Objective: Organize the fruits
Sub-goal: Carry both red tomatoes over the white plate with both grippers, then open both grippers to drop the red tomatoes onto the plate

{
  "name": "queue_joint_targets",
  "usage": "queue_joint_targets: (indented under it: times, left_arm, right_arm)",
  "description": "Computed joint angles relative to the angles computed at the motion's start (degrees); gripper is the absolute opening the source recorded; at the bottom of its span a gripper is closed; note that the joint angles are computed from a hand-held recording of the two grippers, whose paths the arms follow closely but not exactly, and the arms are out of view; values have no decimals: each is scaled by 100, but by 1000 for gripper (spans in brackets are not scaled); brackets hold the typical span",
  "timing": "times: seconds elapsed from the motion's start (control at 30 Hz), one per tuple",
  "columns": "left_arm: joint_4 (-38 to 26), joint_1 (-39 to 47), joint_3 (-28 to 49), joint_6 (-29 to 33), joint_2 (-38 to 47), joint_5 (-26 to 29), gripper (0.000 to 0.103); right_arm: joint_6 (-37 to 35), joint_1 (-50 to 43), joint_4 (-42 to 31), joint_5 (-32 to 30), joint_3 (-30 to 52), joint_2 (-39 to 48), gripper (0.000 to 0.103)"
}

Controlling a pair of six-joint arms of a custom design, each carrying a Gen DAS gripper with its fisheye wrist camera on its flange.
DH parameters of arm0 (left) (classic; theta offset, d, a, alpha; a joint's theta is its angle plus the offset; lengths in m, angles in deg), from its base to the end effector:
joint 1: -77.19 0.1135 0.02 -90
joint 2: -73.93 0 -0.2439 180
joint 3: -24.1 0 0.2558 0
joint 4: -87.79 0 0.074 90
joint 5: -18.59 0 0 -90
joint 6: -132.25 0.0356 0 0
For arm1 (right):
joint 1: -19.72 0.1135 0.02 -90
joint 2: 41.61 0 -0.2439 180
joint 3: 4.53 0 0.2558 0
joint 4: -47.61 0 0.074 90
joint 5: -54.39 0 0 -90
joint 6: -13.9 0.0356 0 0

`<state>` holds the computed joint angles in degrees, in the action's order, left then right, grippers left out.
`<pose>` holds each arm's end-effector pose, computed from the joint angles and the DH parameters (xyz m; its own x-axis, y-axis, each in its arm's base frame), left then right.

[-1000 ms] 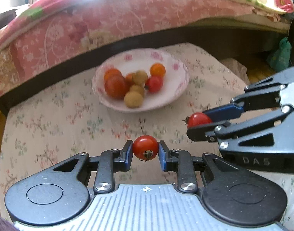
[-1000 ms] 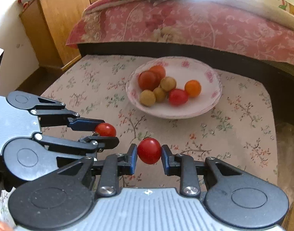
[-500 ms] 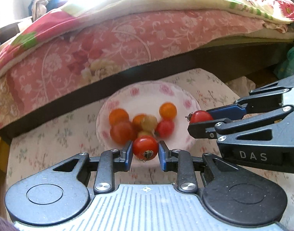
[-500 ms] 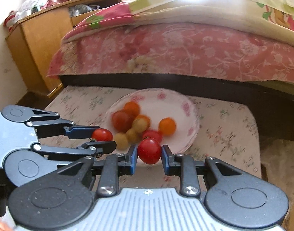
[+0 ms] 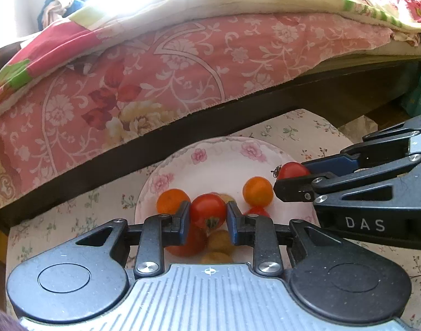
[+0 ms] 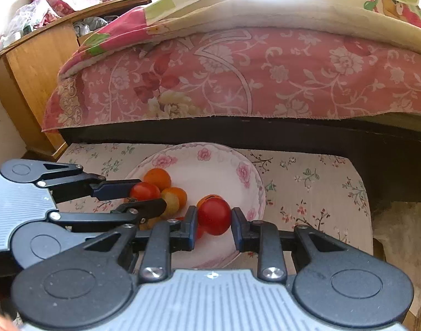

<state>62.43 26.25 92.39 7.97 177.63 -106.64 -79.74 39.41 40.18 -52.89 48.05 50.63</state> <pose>0.2280 -0.2484 0.1123 -0.7116 0.1468 -0.6870 0.0677 0.9877 0.1409 0.2789 0.1110 0.1149 -0.6557 -0.2990 -0.6933 -0.5549 0.8135 0.1739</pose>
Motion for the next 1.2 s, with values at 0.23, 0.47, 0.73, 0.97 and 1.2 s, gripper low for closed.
queue_joint_targets:
  times: [0.23, 0.47, 0.73, 0.97, 1.2]
  left_arm:
    - [156, 84, 103, 232, 247, -12, 34]
    - [181, 129, 109, 277, 286, -36, 34]
    - [199, 140, 111, 281, 302, -52, 34]
    - [32, 97, 151, 223, 304, -195, 36]
    - [-51, 76, 131, 169, 242, -269, 38]
  right_arm:
    - [9, -17, 130, 32, 189, 386, 30]
    - [36, -4, 230, 4, 240, 506, 31]
    - [45, -14, 261, -3, 227, 504, 31]
    - [121, -4, 234, -59, 264, 535, 31]
    - [168, 27, 235, -62, 261, 520, 31]
